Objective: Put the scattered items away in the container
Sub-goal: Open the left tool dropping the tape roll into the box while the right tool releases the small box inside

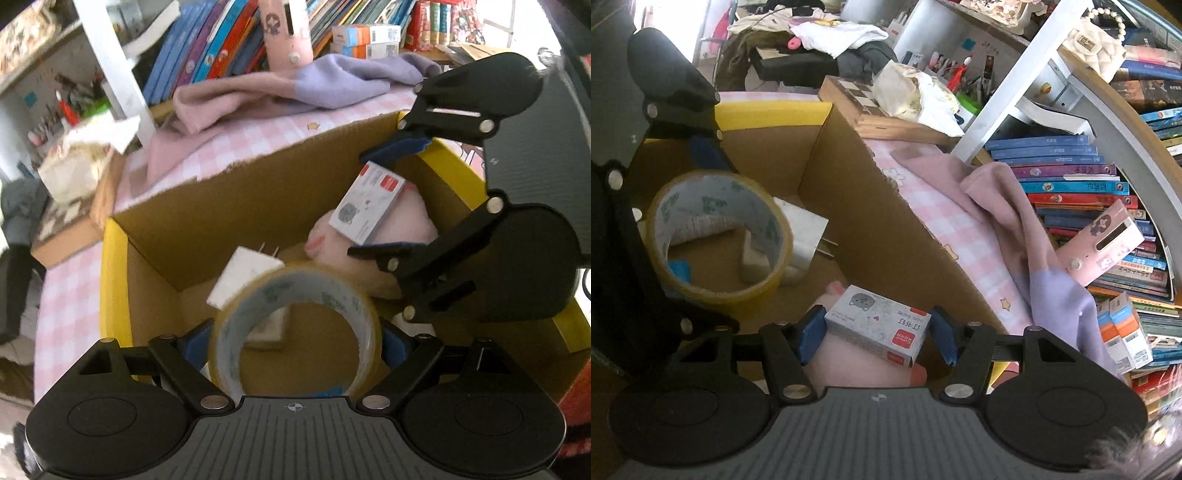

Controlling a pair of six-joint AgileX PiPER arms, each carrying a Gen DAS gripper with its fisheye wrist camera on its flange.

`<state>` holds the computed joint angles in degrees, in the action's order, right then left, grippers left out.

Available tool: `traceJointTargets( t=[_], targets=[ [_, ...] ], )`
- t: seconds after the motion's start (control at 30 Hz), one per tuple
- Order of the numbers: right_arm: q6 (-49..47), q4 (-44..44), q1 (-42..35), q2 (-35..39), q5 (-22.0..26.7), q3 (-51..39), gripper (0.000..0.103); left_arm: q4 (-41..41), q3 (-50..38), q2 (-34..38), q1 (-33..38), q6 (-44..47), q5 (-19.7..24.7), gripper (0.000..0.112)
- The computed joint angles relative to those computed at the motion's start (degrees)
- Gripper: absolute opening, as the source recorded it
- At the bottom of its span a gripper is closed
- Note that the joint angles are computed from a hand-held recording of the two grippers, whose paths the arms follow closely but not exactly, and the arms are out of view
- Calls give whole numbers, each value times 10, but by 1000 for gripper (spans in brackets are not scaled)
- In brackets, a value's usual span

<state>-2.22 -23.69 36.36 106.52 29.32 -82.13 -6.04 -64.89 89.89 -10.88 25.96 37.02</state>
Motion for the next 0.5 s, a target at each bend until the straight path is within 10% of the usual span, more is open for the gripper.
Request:
traceJointTargets(
  t=[0.5],
  targets=[
    [220,-138,14,-113,-73,117,70,62,101,-176,-23,-152,-75,91]
  ],
)
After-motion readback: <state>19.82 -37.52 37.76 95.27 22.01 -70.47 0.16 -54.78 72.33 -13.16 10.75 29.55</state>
